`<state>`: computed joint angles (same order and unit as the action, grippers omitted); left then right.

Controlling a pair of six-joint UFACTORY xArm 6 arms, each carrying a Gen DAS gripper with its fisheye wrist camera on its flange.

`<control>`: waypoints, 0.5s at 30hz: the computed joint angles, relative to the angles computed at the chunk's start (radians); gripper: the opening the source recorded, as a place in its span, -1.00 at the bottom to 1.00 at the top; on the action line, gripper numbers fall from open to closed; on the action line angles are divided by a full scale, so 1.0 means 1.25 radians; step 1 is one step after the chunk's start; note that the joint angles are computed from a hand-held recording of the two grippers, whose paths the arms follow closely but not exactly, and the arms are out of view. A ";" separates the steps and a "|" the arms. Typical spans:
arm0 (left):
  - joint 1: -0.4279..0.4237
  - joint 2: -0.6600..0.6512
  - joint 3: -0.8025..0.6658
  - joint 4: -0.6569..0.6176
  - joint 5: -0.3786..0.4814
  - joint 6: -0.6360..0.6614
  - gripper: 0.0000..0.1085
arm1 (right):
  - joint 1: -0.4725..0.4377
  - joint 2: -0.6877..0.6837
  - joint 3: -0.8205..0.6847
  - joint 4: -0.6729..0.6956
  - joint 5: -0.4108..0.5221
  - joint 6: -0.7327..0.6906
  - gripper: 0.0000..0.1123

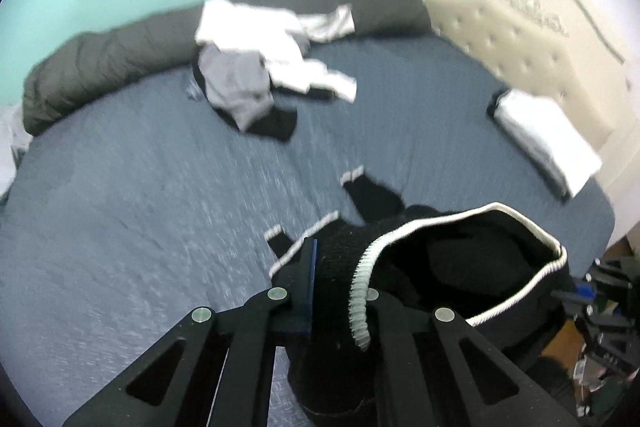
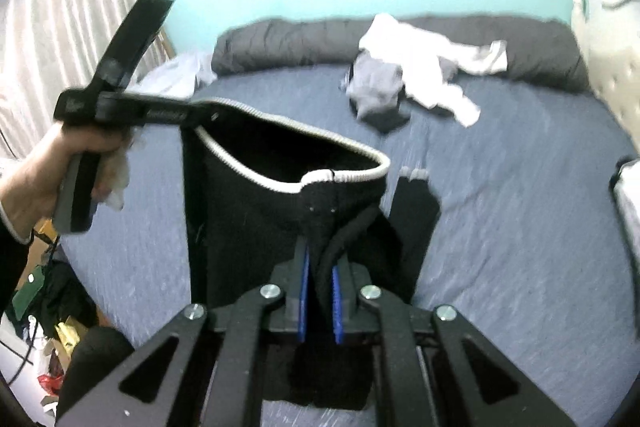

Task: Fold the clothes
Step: 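Raise the hoodie higher with both grippers, hanging it by the hood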

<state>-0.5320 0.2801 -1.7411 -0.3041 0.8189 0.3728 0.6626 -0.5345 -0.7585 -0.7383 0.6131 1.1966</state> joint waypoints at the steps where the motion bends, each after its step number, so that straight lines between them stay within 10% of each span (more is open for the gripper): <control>1: 0.001 -0.016 -0.002 -0.005 -0.004 -0.001 -0.90 | 0.003 -0.004 -0.021 -0.008 0.021 -0.009 -0.85; 15: 0.028 -0.058 -0.365 -0.018 0.108 -0.092 -0.93 | 0.090 0.085 -0.522 -0.134 0.311 -0.248 -0.86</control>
